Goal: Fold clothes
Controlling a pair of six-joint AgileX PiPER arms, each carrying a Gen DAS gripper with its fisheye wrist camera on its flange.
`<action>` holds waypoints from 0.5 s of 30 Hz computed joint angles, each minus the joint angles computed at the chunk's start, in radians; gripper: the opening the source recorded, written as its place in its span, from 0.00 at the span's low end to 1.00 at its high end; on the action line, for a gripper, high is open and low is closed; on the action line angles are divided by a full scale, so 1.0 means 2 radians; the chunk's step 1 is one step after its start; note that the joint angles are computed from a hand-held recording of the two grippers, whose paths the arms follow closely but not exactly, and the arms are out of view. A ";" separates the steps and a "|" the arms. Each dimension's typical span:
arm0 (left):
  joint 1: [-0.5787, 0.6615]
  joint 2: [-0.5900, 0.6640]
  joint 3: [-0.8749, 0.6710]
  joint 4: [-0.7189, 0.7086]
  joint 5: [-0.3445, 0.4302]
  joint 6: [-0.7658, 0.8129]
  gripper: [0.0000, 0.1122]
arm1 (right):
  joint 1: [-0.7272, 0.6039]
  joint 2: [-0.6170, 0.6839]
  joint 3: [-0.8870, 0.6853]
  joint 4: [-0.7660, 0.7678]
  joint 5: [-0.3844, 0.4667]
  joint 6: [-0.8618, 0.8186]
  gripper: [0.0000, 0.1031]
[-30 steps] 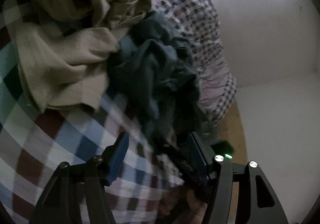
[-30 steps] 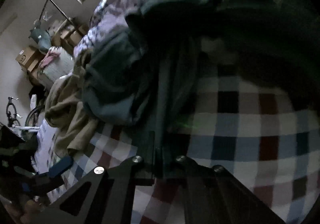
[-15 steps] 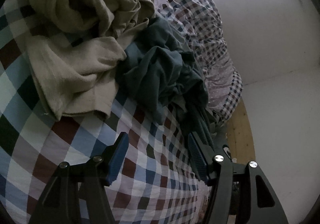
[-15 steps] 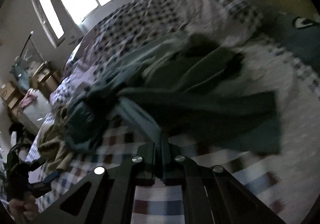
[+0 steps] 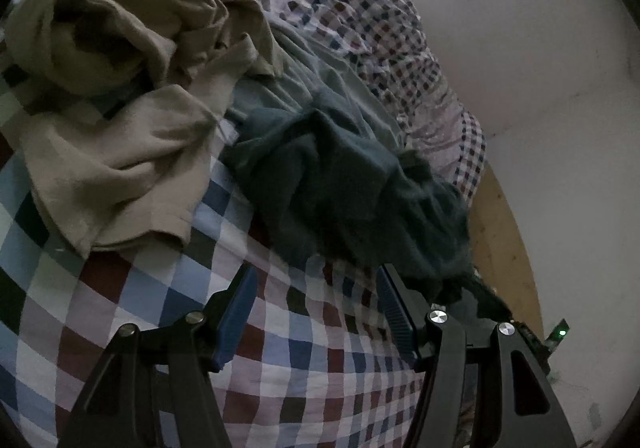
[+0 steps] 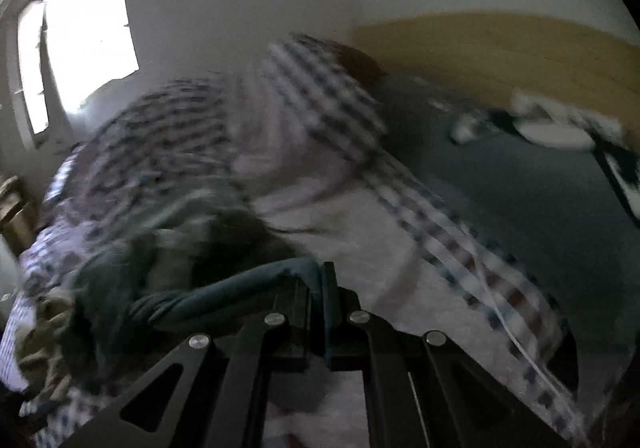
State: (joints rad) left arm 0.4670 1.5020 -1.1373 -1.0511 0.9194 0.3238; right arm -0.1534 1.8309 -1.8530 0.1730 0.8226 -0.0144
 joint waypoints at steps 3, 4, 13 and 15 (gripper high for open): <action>-0.014 0.005 -0.005 0.018 -0.002 -0.007 0.58 | 0.003 0.017 0.024 -0.032 0.021 0.035 0.10; -0.020 0.006 -0.007 0.024 -0.004 -0.011 0.58 | 0.004 0.012 0.043 -0.036 0.017 0.046 0.15; -0.087 -0.004 -0.015 0.080 -0.049 -0.030 0.60 | 0.041 -0.120 0.266 -0.057 -0.116 0.134 0.46; -0.102 -0.004 -0.018 0.092 -0.058 -0.033 0.60 | 0.057 -0.135 0.289 -0.066 -0.123 0.138 0.48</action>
